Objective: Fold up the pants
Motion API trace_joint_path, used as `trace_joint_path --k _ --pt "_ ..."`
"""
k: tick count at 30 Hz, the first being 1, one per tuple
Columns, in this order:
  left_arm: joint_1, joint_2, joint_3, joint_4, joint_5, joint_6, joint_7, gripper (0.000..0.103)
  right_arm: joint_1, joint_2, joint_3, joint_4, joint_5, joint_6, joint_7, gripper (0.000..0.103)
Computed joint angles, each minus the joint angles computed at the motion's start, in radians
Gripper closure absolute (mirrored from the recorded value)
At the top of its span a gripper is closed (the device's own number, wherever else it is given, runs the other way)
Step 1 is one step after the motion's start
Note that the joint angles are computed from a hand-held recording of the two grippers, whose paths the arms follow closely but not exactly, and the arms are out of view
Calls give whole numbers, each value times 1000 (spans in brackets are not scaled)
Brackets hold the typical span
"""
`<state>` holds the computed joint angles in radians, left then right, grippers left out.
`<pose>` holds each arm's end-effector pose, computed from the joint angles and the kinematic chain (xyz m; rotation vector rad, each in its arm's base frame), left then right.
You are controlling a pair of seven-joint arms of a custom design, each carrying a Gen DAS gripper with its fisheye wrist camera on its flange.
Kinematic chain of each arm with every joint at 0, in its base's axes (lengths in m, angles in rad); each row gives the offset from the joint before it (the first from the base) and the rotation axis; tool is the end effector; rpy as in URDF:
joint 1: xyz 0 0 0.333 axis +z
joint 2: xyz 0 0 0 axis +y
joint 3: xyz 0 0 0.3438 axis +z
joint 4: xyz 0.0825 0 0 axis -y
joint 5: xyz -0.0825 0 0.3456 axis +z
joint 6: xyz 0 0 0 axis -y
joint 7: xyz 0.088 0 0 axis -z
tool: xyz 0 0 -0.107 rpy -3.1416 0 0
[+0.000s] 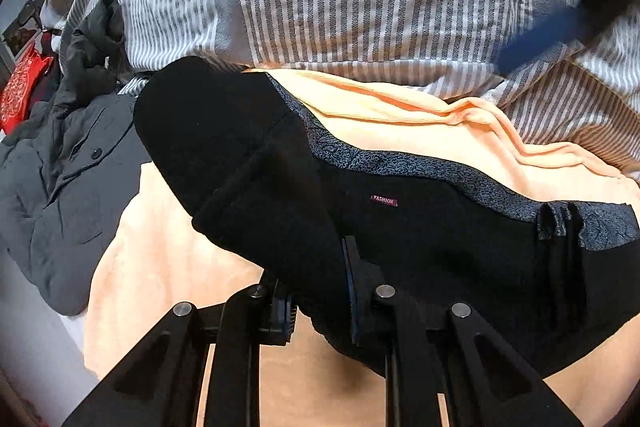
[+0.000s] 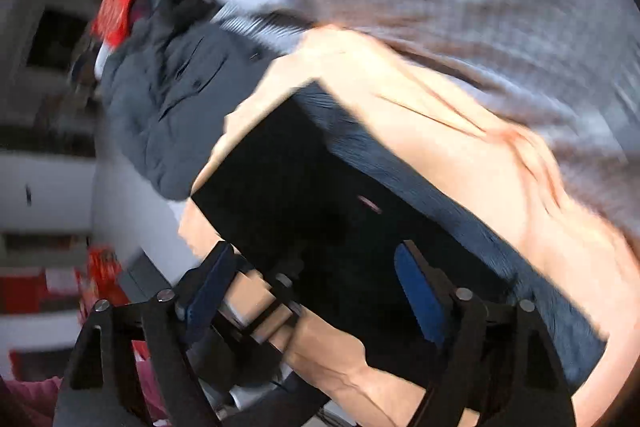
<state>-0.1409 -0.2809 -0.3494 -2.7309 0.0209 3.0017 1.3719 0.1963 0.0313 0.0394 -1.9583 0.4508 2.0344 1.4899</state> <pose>0.3511 -0.1928 0.4206 -1.6067 2.2361 -0.6182 0.5169 0.1492 0.5111 -2.1076 1.8664 0.4021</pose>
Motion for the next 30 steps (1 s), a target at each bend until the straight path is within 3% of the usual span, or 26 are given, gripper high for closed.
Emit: trace_joint_path --k 7,10,13,15,16,17,19,23,30 --pt "69 -10 -64 -9 91 23 -42 83 19 249 60 314 -35 -219 -3 15" --pt "90 -20 -88 -14 121 29 -57 83 40 361 79 460 -112 -357 20 12" --pt "103 -26 -105 -11 140 27 -73 83 67 406 84 500 -196 -401 34 12" --pt "91 -24 -96 -7 138 20 -71 83 51 388 87 450 -164 -362 38 34" --pt "83 -22 -89 -3 134 11 -68 83 35 371 87 418 -125 -338 43 68" --pt "76 -20 -84 1 132 3 -67 83 24 343 83 371 -101 -296 47 78" --pt "50 -26 -65 2 122 -2 -53 83 4 276 75 274 -67 -210 27 83" --pt "-47 -67 -15 6 63 -16 16 83 -55 110 48 55 110 -74 -66 85" --pt "-215 -134 3 53 -25 -46 162 82 -105 -237 -88 -291 368 41 -176 85"
